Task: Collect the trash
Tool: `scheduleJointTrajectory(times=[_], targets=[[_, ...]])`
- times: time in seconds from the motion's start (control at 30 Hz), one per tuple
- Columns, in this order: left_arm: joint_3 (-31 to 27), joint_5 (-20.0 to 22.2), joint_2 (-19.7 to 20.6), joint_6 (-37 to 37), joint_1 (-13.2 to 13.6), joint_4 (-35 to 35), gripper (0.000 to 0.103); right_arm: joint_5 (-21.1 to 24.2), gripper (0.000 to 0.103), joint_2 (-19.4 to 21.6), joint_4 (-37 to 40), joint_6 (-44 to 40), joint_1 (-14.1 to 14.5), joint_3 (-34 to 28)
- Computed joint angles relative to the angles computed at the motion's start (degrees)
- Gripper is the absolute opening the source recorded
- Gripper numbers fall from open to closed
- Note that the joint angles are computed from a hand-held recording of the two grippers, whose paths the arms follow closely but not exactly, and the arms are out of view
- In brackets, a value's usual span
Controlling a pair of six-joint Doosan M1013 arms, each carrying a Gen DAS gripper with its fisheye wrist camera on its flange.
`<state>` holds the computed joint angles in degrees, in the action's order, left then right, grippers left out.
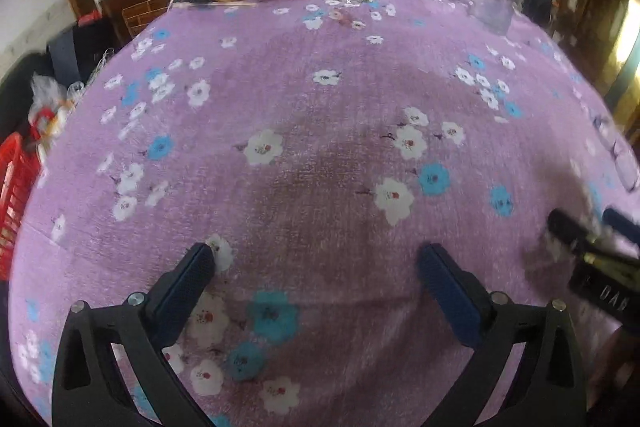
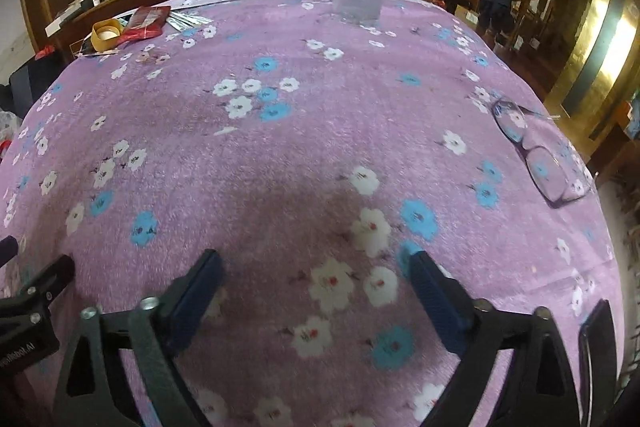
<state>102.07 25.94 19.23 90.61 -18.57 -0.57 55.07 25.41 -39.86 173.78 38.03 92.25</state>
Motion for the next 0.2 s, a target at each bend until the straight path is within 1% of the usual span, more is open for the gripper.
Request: scheduleJointTrajectory(times=[0.1, 0.2], targets=[[0.00, 0.08, -0.05, -0.26, 0.03, 0.45, 0.103, -1.58, 0.102, -0.03, -0.18, 2.01, -0.23, 0.29], [-0.10, 0.19, -0.01, -0.30, 0.00, 0.39, 0.103, -1.38, 0.103, 0.12, -0.68, 2.54, -0.16, 0.19]])
